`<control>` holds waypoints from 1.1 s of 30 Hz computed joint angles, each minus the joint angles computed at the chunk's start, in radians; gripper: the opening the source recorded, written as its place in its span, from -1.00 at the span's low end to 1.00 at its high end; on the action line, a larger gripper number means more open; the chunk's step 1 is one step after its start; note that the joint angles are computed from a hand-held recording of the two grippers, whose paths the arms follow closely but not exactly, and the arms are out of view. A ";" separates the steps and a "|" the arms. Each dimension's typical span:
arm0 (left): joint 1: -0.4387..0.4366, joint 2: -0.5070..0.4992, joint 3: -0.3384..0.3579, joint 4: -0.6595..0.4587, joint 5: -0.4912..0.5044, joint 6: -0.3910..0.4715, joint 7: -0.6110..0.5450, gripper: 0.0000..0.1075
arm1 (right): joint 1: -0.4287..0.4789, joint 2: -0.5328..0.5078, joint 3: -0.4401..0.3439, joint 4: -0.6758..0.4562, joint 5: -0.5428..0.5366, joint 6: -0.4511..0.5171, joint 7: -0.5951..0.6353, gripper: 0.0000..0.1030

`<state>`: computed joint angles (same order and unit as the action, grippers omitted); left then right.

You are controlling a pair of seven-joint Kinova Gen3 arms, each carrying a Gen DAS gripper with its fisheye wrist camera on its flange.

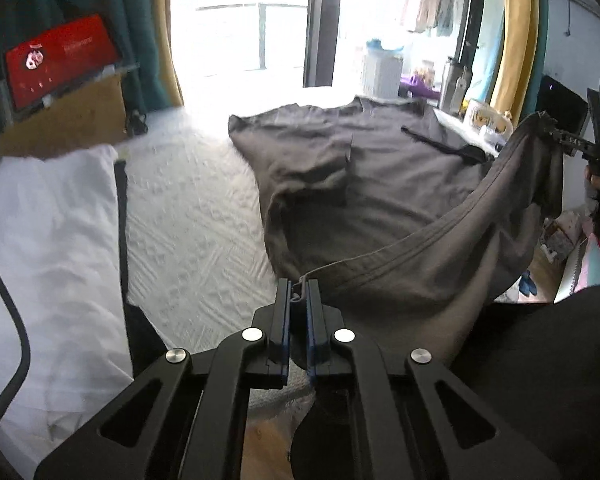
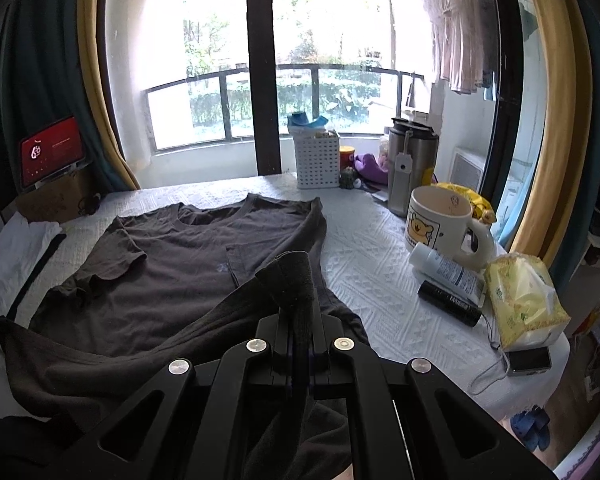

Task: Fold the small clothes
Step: 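Lift the hem with both grippers and carry it toward the collar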

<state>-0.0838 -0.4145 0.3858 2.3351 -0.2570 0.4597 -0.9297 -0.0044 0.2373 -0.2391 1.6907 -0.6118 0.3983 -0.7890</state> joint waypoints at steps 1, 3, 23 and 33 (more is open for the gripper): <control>-0.006 -0.010 0.005 -0.003 -0.002 0.000 0.005 -0.91 | 0.001 -0.003 -0.002 0.001 -0.002 -0.001 0.003 -0.91; -0.039 -0.033 0.038 -0.012 -0.019 0.004 0.022 -0.91 | 0.003 -0.011 -0.003 0.004 -0.007 -0.003 0.009 -0.91; -0.452 -0.088 0.220 -0.114 -0.028 -0.254 -0.122 -0.91 | -0.005 -0.019 0.019 -0.040 -0.039 -0.050 0.033 -0.92; -0.587 0.007 0.318 -0.197 0.012 -0.267 -0.184 -0.91 | -0.027 0.065 0.017 -0.140 0.098 -0.037 -0.129 -0.91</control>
